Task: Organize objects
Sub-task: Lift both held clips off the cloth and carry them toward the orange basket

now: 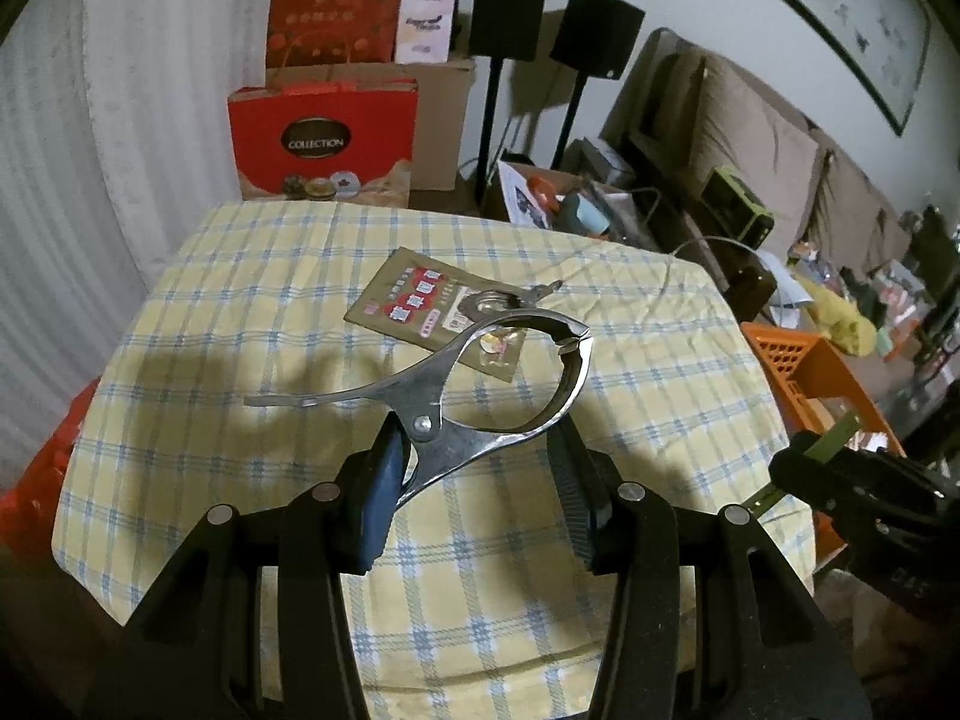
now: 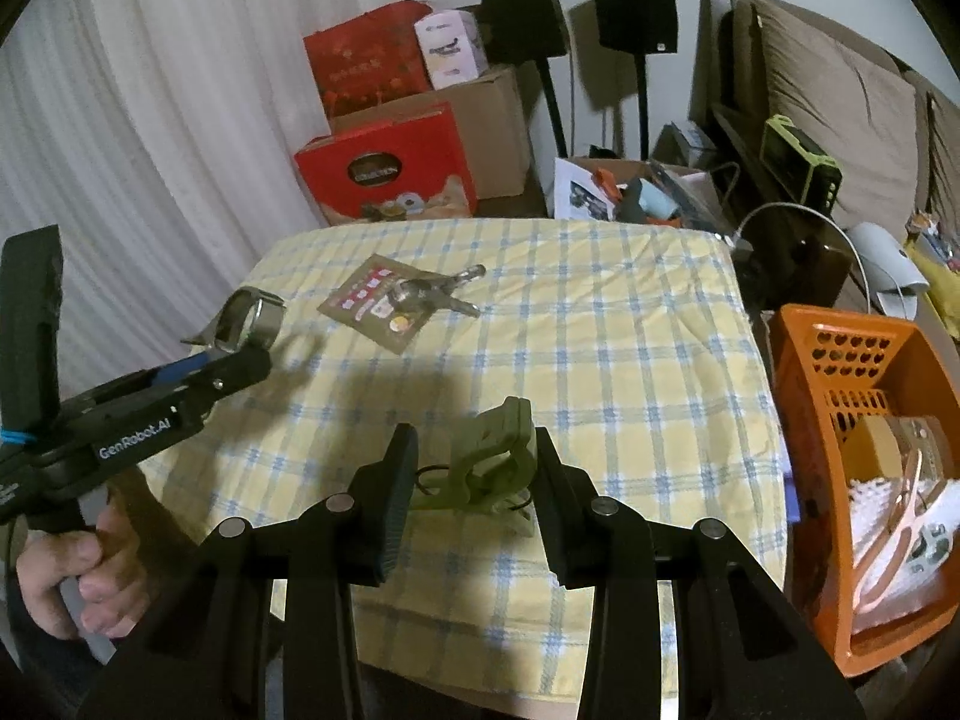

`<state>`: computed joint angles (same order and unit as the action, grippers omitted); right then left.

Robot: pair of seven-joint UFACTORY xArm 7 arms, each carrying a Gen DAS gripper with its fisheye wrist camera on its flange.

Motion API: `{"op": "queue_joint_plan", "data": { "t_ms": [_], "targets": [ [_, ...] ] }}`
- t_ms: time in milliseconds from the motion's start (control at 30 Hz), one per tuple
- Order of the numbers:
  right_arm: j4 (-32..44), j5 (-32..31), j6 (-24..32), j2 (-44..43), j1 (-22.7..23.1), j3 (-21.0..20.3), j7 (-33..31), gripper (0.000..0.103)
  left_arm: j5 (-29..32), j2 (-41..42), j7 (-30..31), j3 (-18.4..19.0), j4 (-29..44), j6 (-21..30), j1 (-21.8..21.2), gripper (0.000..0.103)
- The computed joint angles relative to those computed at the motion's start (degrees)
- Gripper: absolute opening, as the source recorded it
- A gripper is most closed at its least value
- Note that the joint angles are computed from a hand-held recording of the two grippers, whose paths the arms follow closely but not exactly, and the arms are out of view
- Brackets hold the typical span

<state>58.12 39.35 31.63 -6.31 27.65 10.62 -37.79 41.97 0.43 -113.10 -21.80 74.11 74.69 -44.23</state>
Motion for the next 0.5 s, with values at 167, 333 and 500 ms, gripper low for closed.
{"op": "queue_joint_plan", "data": {
  "t_ms": [167, 333, 500],
  "targets": [
    [-1.03, 1.76, 0.37, -1.66, -0.48, -1.07, -1.31, 0.037, 1.14, 2.79, 1.09, 0.16, 3.97, 1.97, -1.17, 0.044],
    [-2.42, 4.24, -0.63, -3.40, -0.82, -2.31, -3.62, 0.037, 2.51, 5.76, 2.84, 1.30, 8.34, 4.19, -3.38, 0.044],
    [-3.71, 4.98, -0.85, -4.70, -1.36, -3.54, -4.99, 0.037, 2.29, 7.70, 3.62, 2.80, 10.90, 7.07, -5.23, 0.044]
  ]
}}
